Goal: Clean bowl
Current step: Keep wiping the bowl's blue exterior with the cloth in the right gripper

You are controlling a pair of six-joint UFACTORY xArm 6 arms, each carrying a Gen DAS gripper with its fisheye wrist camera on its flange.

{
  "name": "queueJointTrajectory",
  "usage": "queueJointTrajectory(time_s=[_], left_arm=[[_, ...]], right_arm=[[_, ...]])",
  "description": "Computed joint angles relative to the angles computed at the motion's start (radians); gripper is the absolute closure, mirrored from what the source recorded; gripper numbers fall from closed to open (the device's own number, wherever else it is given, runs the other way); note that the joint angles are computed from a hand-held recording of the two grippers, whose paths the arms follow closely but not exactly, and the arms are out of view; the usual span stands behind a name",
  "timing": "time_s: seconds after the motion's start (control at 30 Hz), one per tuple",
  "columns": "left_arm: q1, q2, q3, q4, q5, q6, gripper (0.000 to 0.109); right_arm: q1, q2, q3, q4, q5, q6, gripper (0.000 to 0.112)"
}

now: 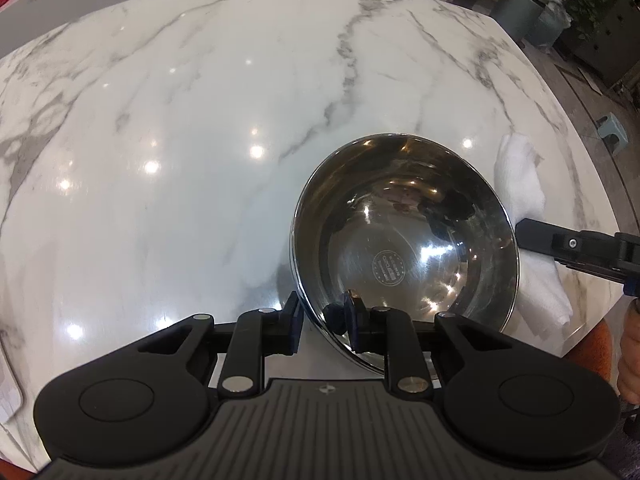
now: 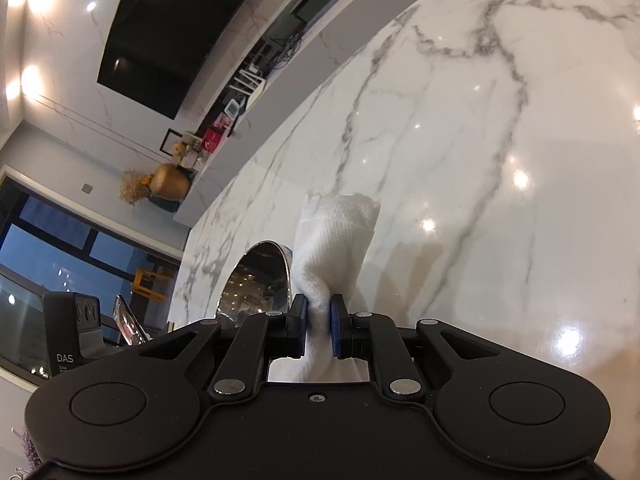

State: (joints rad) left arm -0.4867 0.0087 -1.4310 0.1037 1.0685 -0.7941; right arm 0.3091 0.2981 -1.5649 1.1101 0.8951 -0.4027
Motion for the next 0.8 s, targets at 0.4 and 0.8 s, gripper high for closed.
queueJointTrajectory(time_s=[0.4,0.8], left_arm=[[0.004,-0.014,0.025,0.002,-0.026,0.0,0.088],[-0.023,-0.061,0.055,0.104,-0.046,-0.205,0.065]], right_arm=[[0.037,0.026,0.013,-0.106,-0.003,0.075,0.101],[0.034,0.032,0.005,-0.1,0.001,0.097,0.101]])
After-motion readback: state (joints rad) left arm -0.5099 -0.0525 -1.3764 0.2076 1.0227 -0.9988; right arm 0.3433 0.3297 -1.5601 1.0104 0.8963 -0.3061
